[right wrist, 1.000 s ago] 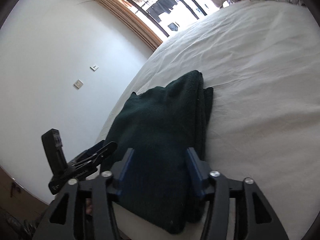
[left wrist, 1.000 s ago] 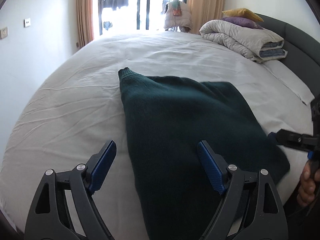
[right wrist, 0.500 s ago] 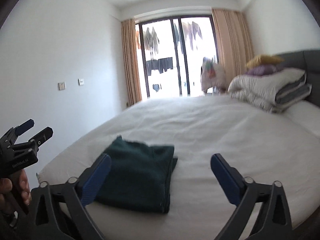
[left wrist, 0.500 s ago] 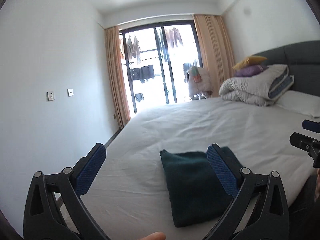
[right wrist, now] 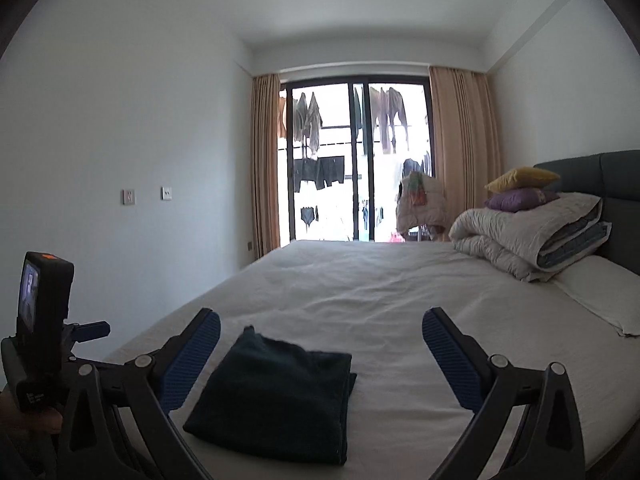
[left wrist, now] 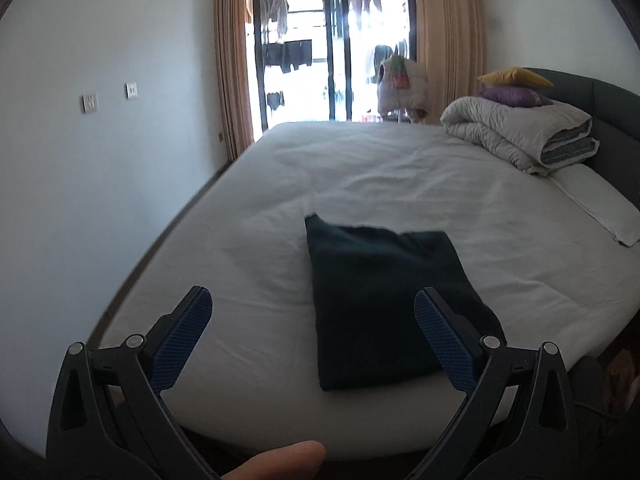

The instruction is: Fold small clothes

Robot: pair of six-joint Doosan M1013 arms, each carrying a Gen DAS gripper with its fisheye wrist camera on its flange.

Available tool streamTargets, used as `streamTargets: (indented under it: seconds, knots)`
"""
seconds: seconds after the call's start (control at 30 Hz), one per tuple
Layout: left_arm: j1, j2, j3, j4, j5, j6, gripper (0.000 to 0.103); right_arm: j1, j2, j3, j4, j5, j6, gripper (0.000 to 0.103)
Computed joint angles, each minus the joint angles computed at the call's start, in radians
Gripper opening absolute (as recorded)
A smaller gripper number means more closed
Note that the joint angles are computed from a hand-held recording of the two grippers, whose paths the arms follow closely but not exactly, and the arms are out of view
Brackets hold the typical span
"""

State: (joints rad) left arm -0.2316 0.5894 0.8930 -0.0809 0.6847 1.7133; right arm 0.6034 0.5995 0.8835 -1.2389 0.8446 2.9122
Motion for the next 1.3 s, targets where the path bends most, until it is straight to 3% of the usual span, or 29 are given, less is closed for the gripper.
streamTargets:
  seconds: [0.13,0.27,0.53,1.3]
  knots:
    - [0.007,0.051,-0.042,0.011,0.109,-0.040,0.103,-0.013,0.052,-0.073,0.241,0.088,-0.145,0.103]
    - [0.007,0.084,-0.066,0.013,0.153,-0.036,0.103,-0.016,0.096,-0.131,0.307,0.186,-0.191,0.103]
    - [0.010,0.149,-0.135,0.029,0.200,-0.050,0.103,-0.024,0.146,-0.198,0.416,0.250,-0.276,0.103]
    - [0.007,0.185,-0.188,0.055,0.255,-0.080,0.103,-0.037,0.164,-0.204,0.551,0.255,-0.309,0.103]
